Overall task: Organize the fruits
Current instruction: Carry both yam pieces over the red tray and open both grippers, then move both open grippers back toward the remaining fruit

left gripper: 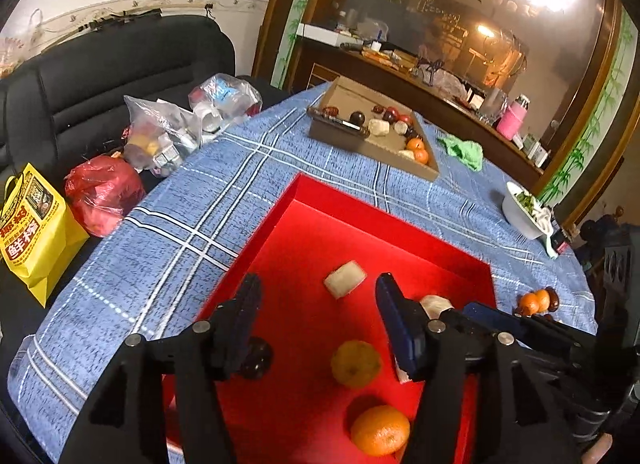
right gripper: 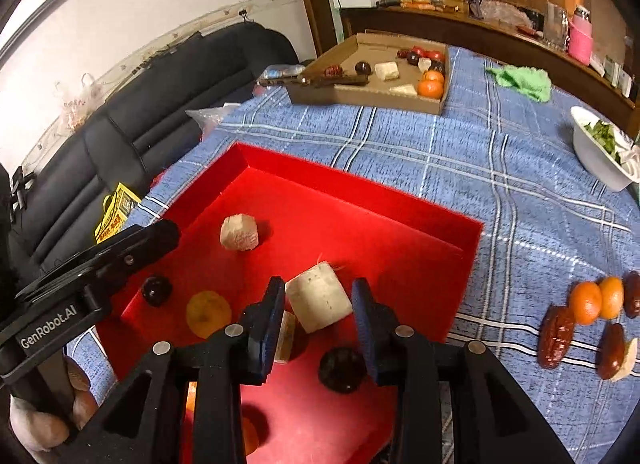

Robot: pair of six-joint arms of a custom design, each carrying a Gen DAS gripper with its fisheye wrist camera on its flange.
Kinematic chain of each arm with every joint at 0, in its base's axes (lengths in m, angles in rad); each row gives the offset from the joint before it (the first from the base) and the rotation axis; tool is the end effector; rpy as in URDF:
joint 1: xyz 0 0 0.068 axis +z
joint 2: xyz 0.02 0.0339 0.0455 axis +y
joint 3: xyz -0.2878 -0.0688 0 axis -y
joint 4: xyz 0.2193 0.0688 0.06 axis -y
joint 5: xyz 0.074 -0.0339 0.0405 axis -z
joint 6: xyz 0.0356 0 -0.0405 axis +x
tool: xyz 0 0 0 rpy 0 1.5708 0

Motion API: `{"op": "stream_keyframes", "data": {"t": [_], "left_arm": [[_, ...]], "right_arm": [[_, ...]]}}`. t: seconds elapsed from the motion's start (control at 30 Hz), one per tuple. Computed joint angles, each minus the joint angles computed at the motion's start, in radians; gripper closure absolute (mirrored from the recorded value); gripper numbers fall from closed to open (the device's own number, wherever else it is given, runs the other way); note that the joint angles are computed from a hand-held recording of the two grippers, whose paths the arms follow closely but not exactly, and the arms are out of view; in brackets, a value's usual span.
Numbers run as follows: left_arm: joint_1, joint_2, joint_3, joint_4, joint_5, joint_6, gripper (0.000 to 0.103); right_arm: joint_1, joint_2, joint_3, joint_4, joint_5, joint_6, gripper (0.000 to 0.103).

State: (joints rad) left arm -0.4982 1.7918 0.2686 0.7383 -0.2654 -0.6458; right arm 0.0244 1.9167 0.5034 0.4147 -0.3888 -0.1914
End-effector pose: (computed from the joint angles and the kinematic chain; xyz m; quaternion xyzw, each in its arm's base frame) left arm 0.2066 -0.1018 0.1015 -0.1180 0.9094 -0.1027 0.3853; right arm 0.2687 0.0201 0.0872 -0.1556 0.9299 0.1616 0.2914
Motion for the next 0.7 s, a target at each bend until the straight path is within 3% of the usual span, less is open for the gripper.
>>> {"op": "stream_keyframes", "data": {"t": [0.17,0.43,0.57,0.7], "left_arm": [[-0.063,-0.091,-0.039,-0.041,-0.052,-0.049,0.036],[-0.230,-0.181,-0.041,-0.165,-0.166,-0.158,0.034],[-0.342,-0.201,0.002,-0.260,-0.233,-0.220,0.033],[-0.480,-0.188,0.094,-0.390,-0.327,-0.266,0.032]], "right_arm": [[-0.062,-0.077,-0.055,-0.010,-0.040,-0.023,0.064],[-0.218,-0.170,-0.180,-0.006,-0.103,-0.130,0.060],[-0.360,-0.225,-0.250,-0.016,-0.157,-0.230,0.055],[-0.543,-0.239,-0.257,-0.106,-0.228,-0.339,0.054]]}}
